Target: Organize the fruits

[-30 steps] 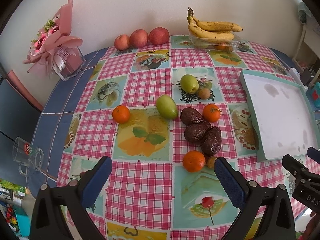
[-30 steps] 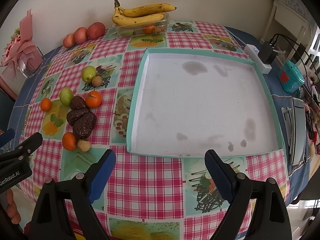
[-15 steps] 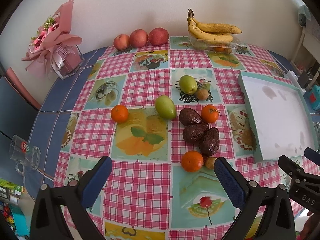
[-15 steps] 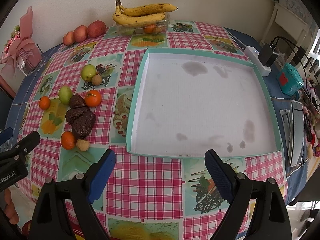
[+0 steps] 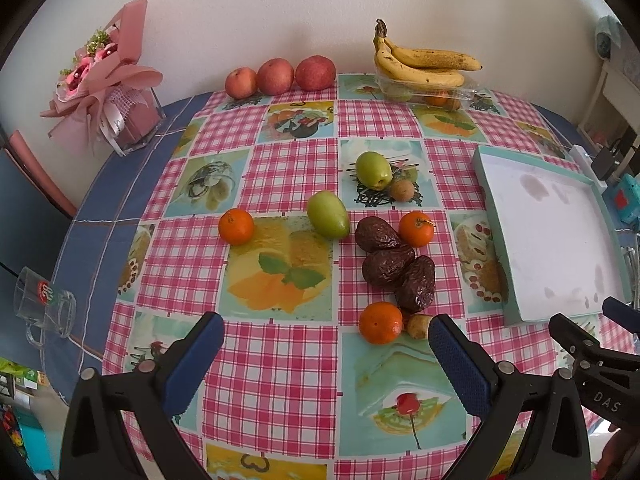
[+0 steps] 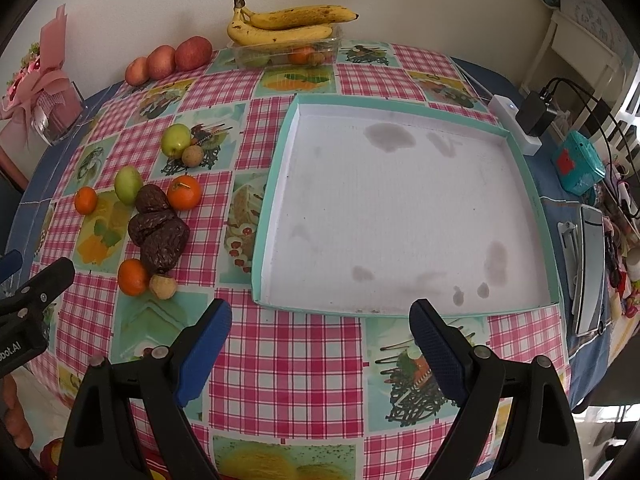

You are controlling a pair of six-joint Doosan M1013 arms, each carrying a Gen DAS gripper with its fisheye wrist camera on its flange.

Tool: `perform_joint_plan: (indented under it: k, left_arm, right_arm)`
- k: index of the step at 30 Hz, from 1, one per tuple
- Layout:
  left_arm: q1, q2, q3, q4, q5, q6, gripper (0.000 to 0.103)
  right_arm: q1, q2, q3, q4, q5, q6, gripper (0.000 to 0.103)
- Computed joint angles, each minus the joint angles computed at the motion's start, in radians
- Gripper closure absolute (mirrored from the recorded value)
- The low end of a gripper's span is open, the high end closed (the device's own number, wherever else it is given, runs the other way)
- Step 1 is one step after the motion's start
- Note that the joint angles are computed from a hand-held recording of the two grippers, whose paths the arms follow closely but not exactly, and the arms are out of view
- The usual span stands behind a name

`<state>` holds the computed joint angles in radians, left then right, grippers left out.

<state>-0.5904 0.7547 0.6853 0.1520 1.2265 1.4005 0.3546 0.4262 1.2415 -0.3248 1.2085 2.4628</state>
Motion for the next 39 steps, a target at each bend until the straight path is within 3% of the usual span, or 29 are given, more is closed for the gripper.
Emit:
perform_joint_plan:
  k: [13, 19, 22, 28, 34, 39]
  left_arm:
    - [0.001, 0.002, -0.002, -0.005, 0.004, -0.007, 0.0]
    - [0.009, 0.023, -0.04, -0.026, 0.048, -0.005, 0.0]
    - [0.022, 0.047, -0.089, -0.038, 0.076, -0.028, 0.0]
    - [0.064, 0.09, -0.198, -0.114, 0.058, -0.129, 0.0]
    - [0.066, 0.117, -0.257, 0.024, -0.024, -0.244, 0.0]
    - [0.084, 0.206, -0.422, -0.01, 0.054, -0.232, 0.0]
  right_arm:
    - [0.001, 0.002, -0.003, -0.001, 0.004, -0.004, 0.012]
    - [0.002, 0.0, 0.001, -0.005, 0.0, 0.005, 0.012]
    - [-0.002, 0.003, -0.008, -0.005, 0.009, 0.012, 0.012]
    - [-0.011, 0.022, -0.082, 0.0, -0.018, -0.01, 0.012]
    - [-0.024, 0.077, -0.217, 0.037, -0.059, -0.052, 0.012]
    - [-0.033, 0.142, -0.321, 0.085, -0.052, -0.075, 0.012]
